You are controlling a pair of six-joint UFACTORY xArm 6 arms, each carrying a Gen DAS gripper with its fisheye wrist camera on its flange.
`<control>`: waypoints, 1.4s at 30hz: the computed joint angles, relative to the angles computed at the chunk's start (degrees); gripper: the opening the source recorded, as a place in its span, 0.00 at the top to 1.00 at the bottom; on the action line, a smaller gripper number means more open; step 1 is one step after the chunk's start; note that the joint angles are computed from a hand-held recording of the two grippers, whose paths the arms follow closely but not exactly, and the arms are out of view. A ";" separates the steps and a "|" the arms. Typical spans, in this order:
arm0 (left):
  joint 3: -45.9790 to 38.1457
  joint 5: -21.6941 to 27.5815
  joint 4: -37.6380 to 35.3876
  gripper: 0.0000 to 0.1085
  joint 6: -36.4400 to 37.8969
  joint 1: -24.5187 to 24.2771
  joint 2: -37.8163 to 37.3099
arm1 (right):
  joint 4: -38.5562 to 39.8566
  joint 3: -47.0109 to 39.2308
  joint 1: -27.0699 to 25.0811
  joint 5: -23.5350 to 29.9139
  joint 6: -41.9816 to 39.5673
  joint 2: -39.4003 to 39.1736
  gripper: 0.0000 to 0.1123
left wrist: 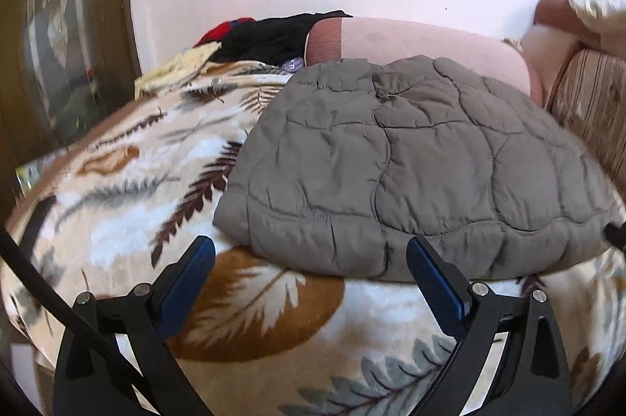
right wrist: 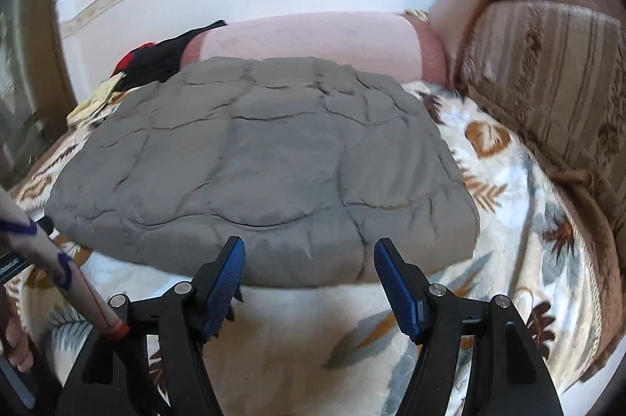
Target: Fold large clothes
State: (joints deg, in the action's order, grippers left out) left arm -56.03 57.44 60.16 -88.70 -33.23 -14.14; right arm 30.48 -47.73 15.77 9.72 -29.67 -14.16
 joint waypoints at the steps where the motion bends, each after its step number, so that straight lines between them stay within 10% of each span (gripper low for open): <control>1: -0.37 0.10 0.22 0.10 -0.33 0.39 0.46 | -1.65 0.00 -0.01 -1.02 1.38 0.31 0.35; 9: 1.39 -6.19 -7.88 0.10 1.51 5.60 -0.17 | -5.21 -2.95 -3.24 2.78 9.40 3.39 0.35; 24: 5.55 -4.10 -18.16 0.07 9.03 -3.51 -4.73 | -3.90 9.64 -0.07 9.24 7.50 -10.82 0.27; 42: -5.00 19.74 -10.14 0.07 4.55 -22.88 -8.23 | -4.77 14.71 -1.42 24.49 11.23 -31.14 0.26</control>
